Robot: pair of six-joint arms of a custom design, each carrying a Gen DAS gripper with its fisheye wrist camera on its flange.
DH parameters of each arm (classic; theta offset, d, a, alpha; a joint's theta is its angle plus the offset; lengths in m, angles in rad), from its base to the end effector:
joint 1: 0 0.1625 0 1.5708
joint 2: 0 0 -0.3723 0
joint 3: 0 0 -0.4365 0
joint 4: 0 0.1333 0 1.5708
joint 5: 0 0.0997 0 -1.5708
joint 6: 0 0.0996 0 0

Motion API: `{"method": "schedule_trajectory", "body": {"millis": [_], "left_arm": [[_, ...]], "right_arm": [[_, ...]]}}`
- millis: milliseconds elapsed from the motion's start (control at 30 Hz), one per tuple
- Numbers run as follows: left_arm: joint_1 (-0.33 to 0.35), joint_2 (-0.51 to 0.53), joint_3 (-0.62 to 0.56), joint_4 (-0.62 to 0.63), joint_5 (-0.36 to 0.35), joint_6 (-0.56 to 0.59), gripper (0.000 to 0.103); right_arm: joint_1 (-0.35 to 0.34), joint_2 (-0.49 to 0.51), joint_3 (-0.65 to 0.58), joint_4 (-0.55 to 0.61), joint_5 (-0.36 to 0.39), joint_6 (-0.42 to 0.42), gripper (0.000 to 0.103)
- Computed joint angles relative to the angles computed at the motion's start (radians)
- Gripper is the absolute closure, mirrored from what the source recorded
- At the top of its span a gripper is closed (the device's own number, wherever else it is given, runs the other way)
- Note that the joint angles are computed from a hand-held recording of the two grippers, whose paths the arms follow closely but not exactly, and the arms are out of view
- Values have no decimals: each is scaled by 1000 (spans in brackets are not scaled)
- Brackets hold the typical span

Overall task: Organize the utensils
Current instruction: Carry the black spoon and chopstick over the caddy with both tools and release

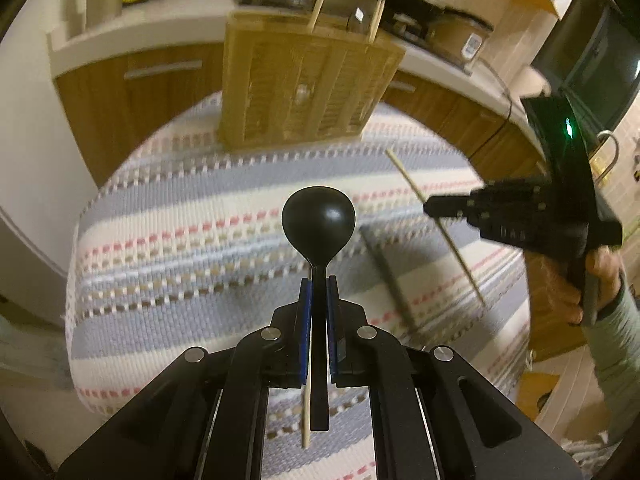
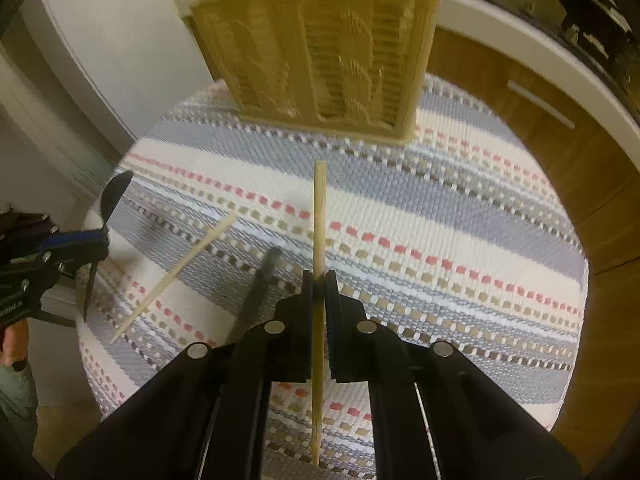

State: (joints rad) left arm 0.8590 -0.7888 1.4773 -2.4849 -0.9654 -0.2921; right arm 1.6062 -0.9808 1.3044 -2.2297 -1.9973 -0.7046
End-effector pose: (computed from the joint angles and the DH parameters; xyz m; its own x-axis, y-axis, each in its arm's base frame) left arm -0.3231 -0.6654 0.0918 -0.8592 0.2095 -0.4668 0.4064 0.8337 -0.3739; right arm 0.1184 -0.7412 0.2802 -0.6752 -0.5322 0.5108 -0.6179 0.7862 0.0023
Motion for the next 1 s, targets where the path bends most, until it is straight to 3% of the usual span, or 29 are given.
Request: {"method": "schedule_trajectory", "body": {"millis": [167,400,667,1000], "left_arm": [[-33,13,-12,-149,52,95,98],[-60,61,-96,-334,66,233,98],[-55,177,-291,-467,32,369,98],[-18,391,-574,-625,-22,569,98]], "right_arm": [[3,-70,46,-53,93,-48,99],[23,-116,48,-171,231,-94,99],[44,-65,-44,-264,362,-86,99],[40,69,-187,-472,509,-65,99]]}}
